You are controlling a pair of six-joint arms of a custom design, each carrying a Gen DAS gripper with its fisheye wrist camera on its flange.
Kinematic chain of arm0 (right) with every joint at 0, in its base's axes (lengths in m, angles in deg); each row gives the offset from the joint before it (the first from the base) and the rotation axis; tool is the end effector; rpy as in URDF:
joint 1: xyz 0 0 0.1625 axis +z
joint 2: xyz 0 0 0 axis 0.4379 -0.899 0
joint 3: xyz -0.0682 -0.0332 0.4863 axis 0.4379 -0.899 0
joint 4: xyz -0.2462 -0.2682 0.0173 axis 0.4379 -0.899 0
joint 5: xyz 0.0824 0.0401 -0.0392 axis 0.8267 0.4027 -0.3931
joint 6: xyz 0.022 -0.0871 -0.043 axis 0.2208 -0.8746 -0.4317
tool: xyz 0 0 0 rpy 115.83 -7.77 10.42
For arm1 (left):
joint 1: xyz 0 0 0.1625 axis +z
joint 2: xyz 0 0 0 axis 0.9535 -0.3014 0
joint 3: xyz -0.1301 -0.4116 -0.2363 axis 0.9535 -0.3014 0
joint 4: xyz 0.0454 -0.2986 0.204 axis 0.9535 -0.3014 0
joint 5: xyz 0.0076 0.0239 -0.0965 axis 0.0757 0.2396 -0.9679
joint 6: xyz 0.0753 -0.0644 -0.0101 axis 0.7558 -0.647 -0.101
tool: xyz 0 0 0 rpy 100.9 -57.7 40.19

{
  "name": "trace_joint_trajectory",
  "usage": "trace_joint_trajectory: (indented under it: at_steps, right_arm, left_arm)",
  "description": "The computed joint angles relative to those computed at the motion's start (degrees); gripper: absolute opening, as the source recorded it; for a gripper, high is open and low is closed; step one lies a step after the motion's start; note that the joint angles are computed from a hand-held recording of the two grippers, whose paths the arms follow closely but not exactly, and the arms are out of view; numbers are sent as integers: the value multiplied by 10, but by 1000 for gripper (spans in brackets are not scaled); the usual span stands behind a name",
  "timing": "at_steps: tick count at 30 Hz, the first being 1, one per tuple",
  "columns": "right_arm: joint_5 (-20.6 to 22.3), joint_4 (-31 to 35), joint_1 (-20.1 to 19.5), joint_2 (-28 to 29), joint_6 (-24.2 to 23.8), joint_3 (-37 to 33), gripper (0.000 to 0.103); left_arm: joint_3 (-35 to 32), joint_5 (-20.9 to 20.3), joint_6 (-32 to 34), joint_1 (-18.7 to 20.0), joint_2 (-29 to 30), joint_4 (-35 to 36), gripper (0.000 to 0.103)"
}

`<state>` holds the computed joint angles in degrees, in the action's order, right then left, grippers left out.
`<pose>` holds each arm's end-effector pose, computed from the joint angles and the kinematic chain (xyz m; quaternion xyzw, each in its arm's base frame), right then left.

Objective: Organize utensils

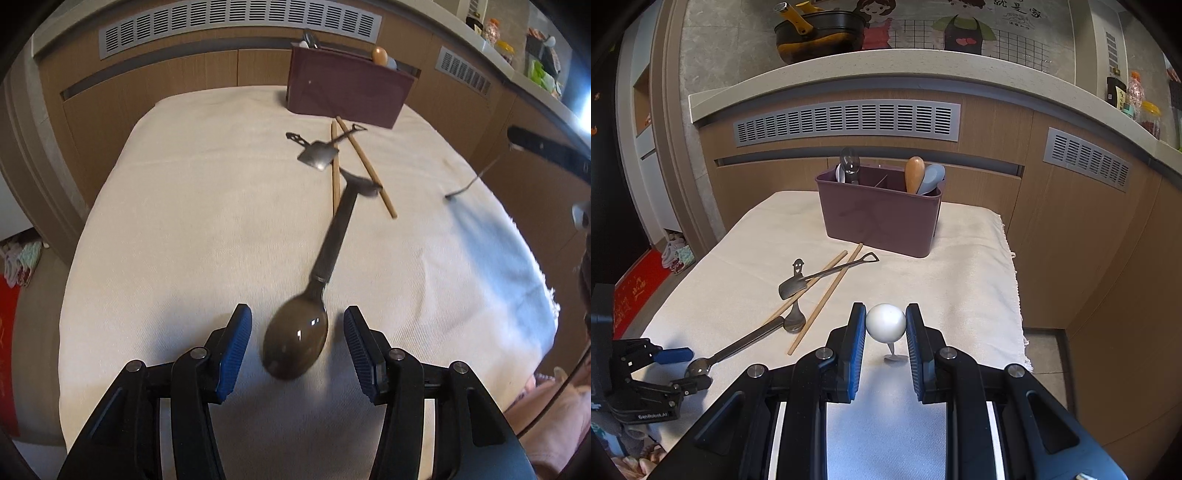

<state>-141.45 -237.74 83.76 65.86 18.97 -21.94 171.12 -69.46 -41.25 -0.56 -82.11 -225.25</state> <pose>0.3803 -0.7830 0.0566 0.3813 -0.8492 0.2788 0.2361 -0.0012 -0.6565 0.2818 0.0664 0.8946 -0.2968 0.3273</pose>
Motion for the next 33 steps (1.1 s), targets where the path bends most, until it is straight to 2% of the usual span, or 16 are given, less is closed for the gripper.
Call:
trace_joint_trajectory:
  at_steps: [8, 10, 12, 19, 29, 33]
  right_arm:
    - [-16, -7, 1, 0, 3, 2, 20]
    - [-15, -6, 1, 0, 9, 1, 20]
    - [-16, -2, 2, 2, 15, -3, 20]
    - [-15, 6, 2, 4, 14, -9, 20]
    - [-13, 17, 1, 5, 20, -19, 20]
    - [-12, 17, 2, 5, 23, -18, 20]
  left_arm:
    - [-8, 48, 23, -11, 18, -8, 51]
    - [-8, 47, 26, -12, 19, -10, 46]
    - [-8, 46, 24, -12, 17, -5, 34]
    - [-21, 51, 21, -12, 14, -8, 34]
    - [-71, 55, 107, -22, 29, -99, 33]
    - [-83, 52, 123, -25, 32, -117, 32]
